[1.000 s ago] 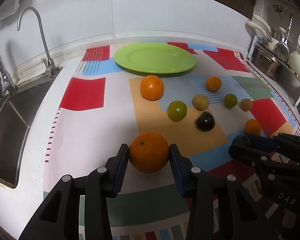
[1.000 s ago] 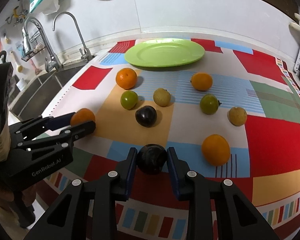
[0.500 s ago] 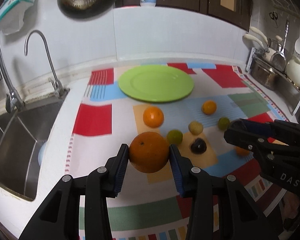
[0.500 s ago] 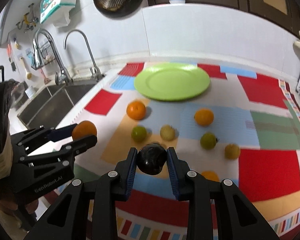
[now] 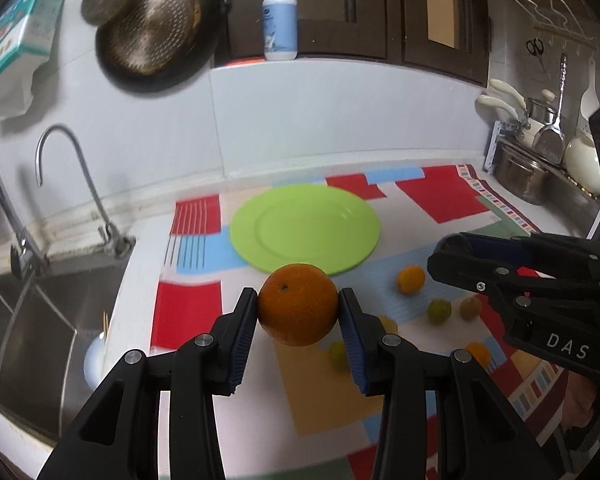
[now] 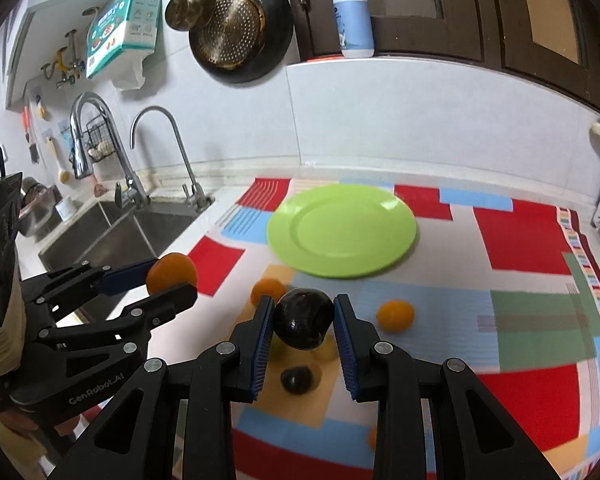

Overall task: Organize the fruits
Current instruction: 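Carry the orange onto the green plate and open the left tool while the right carries the plum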

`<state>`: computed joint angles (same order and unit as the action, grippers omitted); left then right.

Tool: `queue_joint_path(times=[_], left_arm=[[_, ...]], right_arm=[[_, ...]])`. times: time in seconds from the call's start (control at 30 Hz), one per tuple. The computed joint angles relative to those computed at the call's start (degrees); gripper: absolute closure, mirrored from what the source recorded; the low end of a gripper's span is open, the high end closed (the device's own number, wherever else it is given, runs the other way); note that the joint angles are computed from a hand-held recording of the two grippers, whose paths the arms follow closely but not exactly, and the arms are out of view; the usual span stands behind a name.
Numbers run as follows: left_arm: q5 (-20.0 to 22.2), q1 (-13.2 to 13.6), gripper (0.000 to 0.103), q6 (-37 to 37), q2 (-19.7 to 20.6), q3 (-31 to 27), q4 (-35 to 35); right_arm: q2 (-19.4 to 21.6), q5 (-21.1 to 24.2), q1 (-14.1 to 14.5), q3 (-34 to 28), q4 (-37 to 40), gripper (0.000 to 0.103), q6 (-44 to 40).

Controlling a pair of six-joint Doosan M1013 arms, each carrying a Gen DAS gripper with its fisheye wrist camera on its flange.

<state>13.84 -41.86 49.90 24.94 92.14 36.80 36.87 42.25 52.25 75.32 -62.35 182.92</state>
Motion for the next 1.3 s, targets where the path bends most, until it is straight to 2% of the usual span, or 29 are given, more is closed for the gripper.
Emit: queue_joint_path(times=[0.23, 0.3, 0.4, 0.47, 0.67, 1.0, 1.3], left_arm=[[-0.7, 0.8, 0.062, 8.6, 2.3, -4.3, -7.7], [-0.3, 1.0, 0.062, 9.4, 3.2, -5.7, -7.9], [0.6, 1.5, 0.062, 15.8, 4.7, -8.1, -14.1], [1.5, 1.8, 0.062, 20.6, 5.8, -9.9, -18.9], [4.5, 2.6, 0.062, 27.9, 9.1, -14.4, -26.5], [11.3, 3.6, 0.062, 34.2, 14.4, -21.3, -32.8], [17.3, 4.3, 0.062, 37.6, 18.3, -26.3, -37.2]], right_arm=[[0.1, -1.0, -1.8, -1.4, -1.0, 0.072, -2.4], [0.3, -1.4, -2.4, -1.9, -0.9, 0.072, -3.3], [0.7, -2.4, -3.6, -3.0, 1.0, 0.072, -5.9], [1.2, -3.3, -4.5, -3.9, 3.1, 0.072, -8.3], [2.9, -4.6, -7.0, -6.7, 10.9, 0.072, -16.5], [6.9, -2.5, -10.1, -11.8, 24.5, 0.072, -30.7], [9.6, -1.0, -12.2, -14.8, 34.2, 0.072, -39.2]])
